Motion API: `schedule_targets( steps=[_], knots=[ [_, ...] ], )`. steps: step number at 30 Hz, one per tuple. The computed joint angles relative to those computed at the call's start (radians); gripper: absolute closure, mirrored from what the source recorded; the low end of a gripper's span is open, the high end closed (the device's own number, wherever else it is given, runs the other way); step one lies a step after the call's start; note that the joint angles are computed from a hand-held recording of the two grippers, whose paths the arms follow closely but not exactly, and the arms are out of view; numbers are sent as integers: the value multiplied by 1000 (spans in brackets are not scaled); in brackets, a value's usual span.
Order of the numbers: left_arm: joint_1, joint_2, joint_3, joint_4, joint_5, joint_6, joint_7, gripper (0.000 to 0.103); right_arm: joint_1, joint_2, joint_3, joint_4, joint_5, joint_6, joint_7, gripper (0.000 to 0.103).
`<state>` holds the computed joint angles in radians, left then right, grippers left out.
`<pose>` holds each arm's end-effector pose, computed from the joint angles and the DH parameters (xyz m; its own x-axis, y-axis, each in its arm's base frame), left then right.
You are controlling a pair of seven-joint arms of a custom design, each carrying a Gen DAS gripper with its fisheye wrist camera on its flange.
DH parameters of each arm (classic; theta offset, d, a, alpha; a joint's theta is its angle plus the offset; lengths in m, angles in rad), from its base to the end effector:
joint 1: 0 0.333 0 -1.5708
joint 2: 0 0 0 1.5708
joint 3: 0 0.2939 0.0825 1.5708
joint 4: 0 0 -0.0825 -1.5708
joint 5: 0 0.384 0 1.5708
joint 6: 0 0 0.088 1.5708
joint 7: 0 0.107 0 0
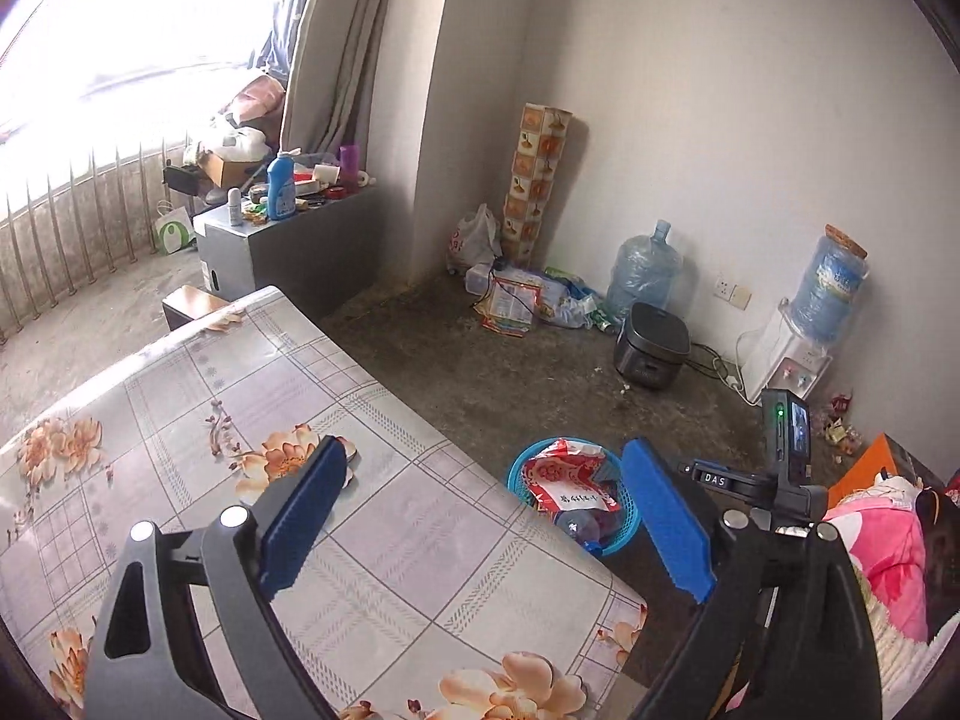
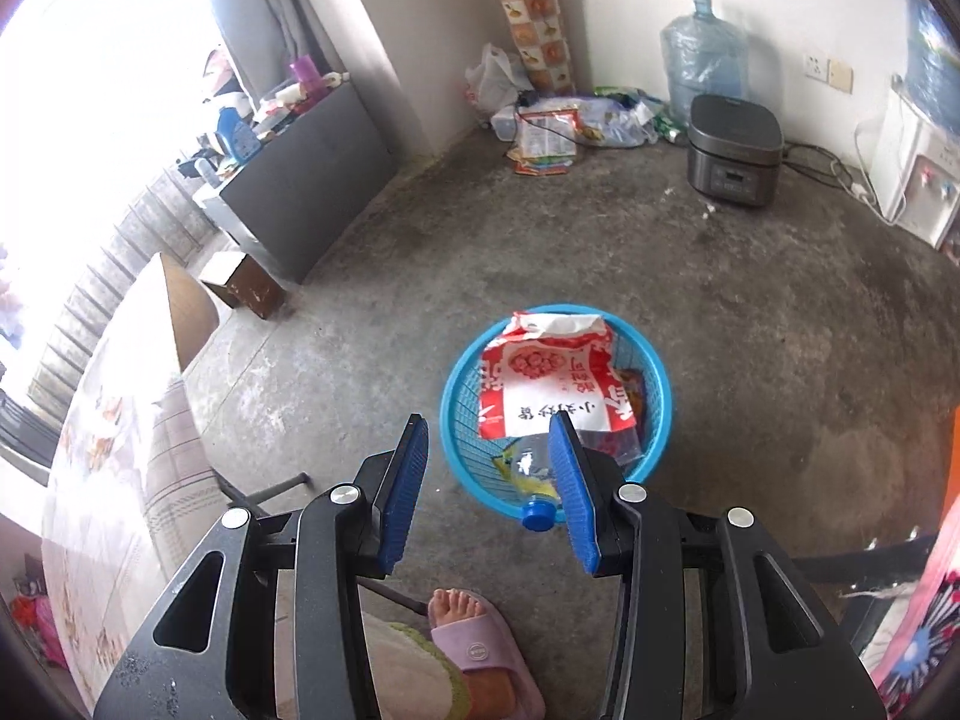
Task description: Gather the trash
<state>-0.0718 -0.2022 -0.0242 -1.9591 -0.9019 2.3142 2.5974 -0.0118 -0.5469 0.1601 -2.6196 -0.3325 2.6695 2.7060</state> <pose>0.5430 -0.0685 0.6103 -0.6815 -0.7144 0.1591 -0.5118 0.3098 -0.8013 0.4209 0.0743 0.4703 -0.5731 -0.7664 -0.2901 -0.5669 0.6264 -0.5350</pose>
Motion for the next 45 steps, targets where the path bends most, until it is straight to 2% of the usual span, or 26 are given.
schedule_targets(
  steps=[6,9,13,16,21,23,26,29,31,35,37,39,42,45],
  knots=[
    [10,-117,40,-128,-45,40,-25,6,14,-34,62,75,-62,-52,9,54],
    [13,-181,49,-199,-36,92,-91,6,33,-50,92,118,-107,-77,-3,47],
    [12,-253,65,-279,6,144,-201,6,52,-77,140,166,-171,-100,-1,32],
    [0,-284,88,-312,38,163,-231,6,65,-94,166,194,-211,-116,5,23],
    [1,-324,105,-357,106,221,-282,6,87,-128,187,209,-231,-141,37,13],
    [14,-328,94,-366,157,246,-332,6,88,-143,196,208,-239,-153,55,8],
    [65,-330,30,-391,298,319,-462,6,88,-161,203,205,-259,-166,64,8],
    [83,-341,-1,-420,397,357,-552,6,83,-175,213,196,-288,-184,66,8],
    [68,-351,4,-437,440,351,-575,6,78,-185,227,189,-301,-205,84,8],
    [19,-380,24,-480,510,348,-588,6,119,-164,204,182,-277,-245,51,8],
    [4,-392,30,-498,536,332,-598,6,132,-156,223,186,-293,-281,34,8],
    [13,-404,9,-524,571,342,-642,6,139,-149,245,183,-324,-302,38,8],
    [4,-411,6,-540,599,304,-698,6,190,-122,232,172,-304,-316,26,8],
    [17,-425,-15,-564,643,298,-756,6,256,-95,195,154,-253,-330,-34,8]
  ],
)
